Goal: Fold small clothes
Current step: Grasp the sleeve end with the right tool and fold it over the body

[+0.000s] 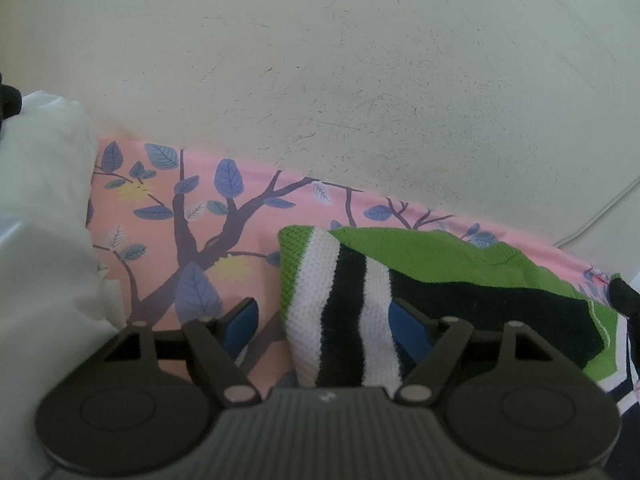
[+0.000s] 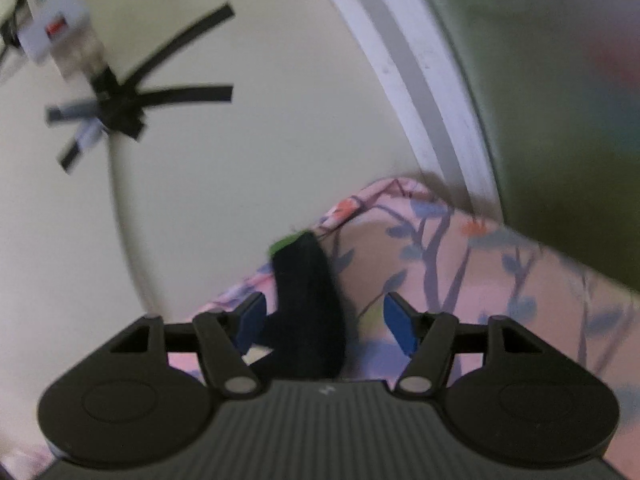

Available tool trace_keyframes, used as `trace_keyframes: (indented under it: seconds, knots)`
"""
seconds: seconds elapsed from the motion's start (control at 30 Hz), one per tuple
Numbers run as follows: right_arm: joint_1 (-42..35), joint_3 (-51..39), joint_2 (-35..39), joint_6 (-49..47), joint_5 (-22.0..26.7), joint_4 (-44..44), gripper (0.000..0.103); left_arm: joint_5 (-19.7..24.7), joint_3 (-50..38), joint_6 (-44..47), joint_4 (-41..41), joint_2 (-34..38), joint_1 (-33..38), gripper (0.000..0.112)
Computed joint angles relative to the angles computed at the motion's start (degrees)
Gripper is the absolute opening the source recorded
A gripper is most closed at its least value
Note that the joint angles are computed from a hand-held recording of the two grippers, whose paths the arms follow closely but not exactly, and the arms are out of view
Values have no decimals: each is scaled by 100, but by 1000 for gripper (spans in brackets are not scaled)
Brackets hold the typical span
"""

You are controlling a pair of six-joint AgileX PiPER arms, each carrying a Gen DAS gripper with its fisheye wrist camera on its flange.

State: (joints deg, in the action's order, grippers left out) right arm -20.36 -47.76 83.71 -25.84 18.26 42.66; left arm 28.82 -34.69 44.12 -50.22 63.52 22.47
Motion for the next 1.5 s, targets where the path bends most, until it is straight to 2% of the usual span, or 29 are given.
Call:
trace_keyframes:
  seconds: [0.07,0.1,0.13,0.17,0.2,0.27,0.37,0.43,0.53,0.6,0.63,0.67,0.7,0.73,0.77,0.83,0.87,0.93,1.0,1.03,1.2,1.27,1.3,1.33,1.37,1.43,1.5]
  knots:
    - [63,-510,497,241,162,-383,59,-15,1,-24,15,0,-12,75]
    - [-58,-801,720,35,538,-232,58,-15,1,-24,15,0,-12,75]
    - [-63,-1109,997,-257,1111,149,58,-15,0,-25,19,-1,-11,75]
    - [-138,-1369,1244,-508,1504,303,29,-33,0,-51,31,0,-31,75]
    - [-90,-1531,1402,-557,1670,249,12,-35,3,-53,27,-2,-37,75]
    - [37,-1468,1217,-716,1695,572,12,-31,7,-34,2,-3,-38,75]
    - [26,-1071,480,-1891,2420,2108,12,-2,28,85,-151,-19,18,75]
    - [353,-913,-116,-2505,2830,2739,12,118,94,505,-631,-92,208,75]
    - [1199,-1126,-523,-2675,3068,2824,12,587,249,1508,-1702,-333,758,76]
    - [2001,-1386,-547,-2564,3104,2673,13,799,320,1892,-2074,-467,987,77]
    - [2343,-1460,-490,-2488,3142,2592,16,880,341,2014,-2184,-495,1059,77]
    - [2701,-1567,-333,-2436,3356,2515,27,946,323,2058,-2230,-471,1093,78]
    - [2912,-1664,-201,-2400,3583,2421,32,1033,305,2095,-2264,-437,1134,79]
    - [3077,-1653,-143,-2476,3646,2372,43,1076,286,2093,-2258,-404,1143,79]
    - [3129,-1480,-217,-2766,3598,2490,59,1059,268,2061,-2217,-384,1116,79]
    - [2898,-1036,-502,-3185,3255,2781,60,1024,245,2020,-2173,-348,1069,79]
    - [2614,-921,-556,-3129,3240,2803,60,1057,238,2012,-2171,-326,1083,79]
    - [2033,-736,-648,-2696,3061,2515,60,1083,229,2002,-2184,-273,1063,79]
    - [1683,-457,-754,-2354,2472,1935,63,1024,263,2027,-2176,-294,991,79]
    - [1453,-294,-731,-2392,2383,1857,66,974,282,2039,-2169,-318,935,79]
    - [988,-235,32,-2066,2889,1664,69,752,356,2080,-2108,-384,698,79]
    - [845,-278,397,-2069,3353,1896,55,678,368,2069,-2080,-400,652,79]
    - [881,-337,524,-1949,3443,1838,42,689,365,2059,-2077,-396,658,79]
    - [969,-296,498,-1946,3334,1779,24,698,359,2051,-2078,-378,669,79]
    - [1143,-246,265,-1884,3098,1583,17,694,353,2037,-2067,-358,675,79]
    - [1395,-274,-91,-2053,2592,1370,15,696,334,2004,-2042,-322,693,79]
    - [1705,-429,-246,-1999,1879,882,8,732,326,1994,-2029,-306,734,79]
